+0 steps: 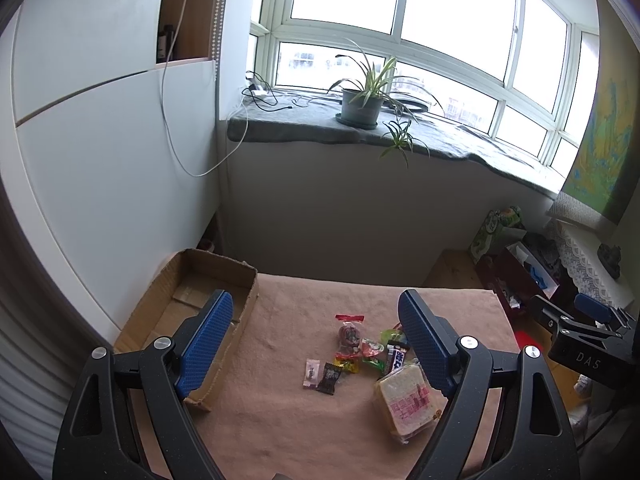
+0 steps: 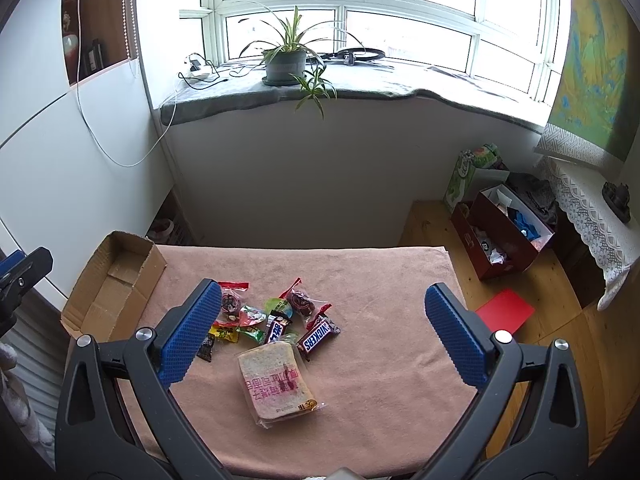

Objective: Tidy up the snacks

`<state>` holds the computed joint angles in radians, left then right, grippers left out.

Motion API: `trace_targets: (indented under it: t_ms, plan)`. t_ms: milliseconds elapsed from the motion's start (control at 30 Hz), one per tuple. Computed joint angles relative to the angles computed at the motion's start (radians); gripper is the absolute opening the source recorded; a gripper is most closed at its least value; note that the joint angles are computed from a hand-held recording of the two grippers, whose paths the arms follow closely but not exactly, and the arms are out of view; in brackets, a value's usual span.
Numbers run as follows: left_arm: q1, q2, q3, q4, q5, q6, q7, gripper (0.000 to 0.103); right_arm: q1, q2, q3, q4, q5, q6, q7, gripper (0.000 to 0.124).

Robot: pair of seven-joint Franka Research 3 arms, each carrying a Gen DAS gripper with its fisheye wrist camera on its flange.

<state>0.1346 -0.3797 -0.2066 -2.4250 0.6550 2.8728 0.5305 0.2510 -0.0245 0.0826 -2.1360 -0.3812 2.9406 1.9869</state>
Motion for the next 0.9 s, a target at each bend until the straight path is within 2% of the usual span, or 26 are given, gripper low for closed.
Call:
trace_targets:
  t_ms: [267,633,900]
  plan:
    - [-0.010,0.021,0.014,0.010,-0.016,0.002,0.015,0.085,0.006,0.023,-0.011,0.004,0.047,0.002,-0.046,0.103]
    - [-0.049,0.051,0.049,0.008,-0.110,0.007,0.088,0.085,0.021,0.048,-0.028,0.014,0.074,-0.007,-0.071,0.103]
    - [-0.073,0.070,0.071,-0.009,-0.186,0.012,0.137,0.085,0.023,0.074,-0.033,0.003,0.251,0.009,-0.212,0.103]
